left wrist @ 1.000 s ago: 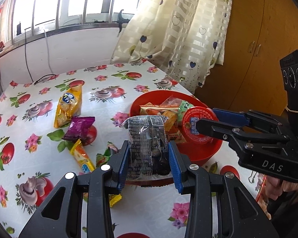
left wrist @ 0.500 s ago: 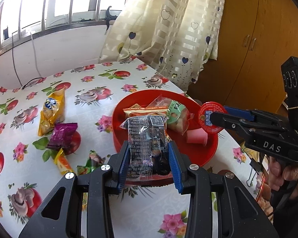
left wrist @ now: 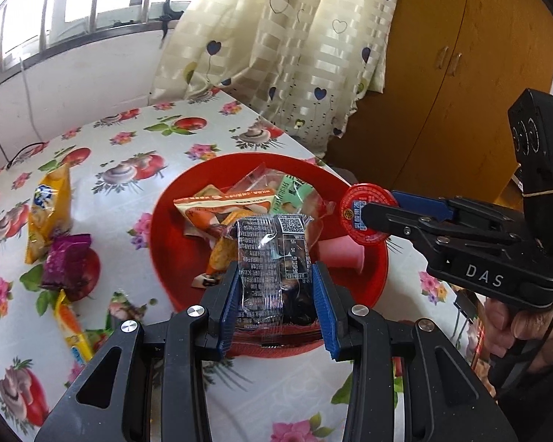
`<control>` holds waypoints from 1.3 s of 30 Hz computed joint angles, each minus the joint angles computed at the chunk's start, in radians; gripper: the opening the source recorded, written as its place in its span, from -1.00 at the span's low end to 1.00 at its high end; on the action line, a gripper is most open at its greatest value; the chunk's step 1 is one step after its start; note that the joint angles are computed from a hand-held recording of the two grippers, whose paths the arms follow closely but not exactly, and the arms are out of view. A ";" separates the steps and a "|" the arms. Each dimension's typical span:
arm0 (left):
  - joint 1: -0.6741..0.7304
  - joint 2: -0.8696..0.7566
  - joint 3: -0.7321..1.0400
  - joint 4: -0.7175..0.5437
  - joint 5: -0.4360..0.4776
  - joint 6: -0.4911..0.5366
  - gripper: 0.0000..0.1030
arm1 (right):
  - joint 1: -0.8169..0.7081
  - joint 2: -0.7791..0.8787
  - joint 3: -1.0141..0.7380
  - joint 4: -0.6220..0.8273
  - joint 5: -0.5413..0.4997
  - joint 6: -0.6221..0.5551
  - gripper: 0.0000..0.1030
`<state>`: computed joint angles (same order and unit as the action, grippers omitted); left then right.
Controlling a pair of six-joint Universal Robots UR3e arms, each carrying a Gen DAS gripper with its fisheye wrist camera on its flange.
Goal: Organize snacks
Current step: 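Open both tools to drop the chocolate packet and jelly cup into the basket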
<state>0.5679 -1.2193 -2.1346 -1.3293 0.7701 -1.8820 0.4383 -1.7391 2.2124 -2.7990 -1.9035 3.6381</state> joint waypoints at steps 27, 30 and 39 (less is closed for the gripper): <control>-0.128 -0.256 -0.007 0.497 0.095 -0.296 -0.27 | -0.097 0.131 -0.013 -0.064 0.110 -0.075 -0.27; -0.122 -0.243 -0.012 0.486 0.097 -0.285 -0.25 | -0.106 0.119 0.013 -0.078 0.127 -0.072 -0.26; -0.068 -0.169 -0.027 0.380 0.052 -0.227 0.01 | -0.068 0.100 -0.011 -0.042 0.099 -0.058 -0.13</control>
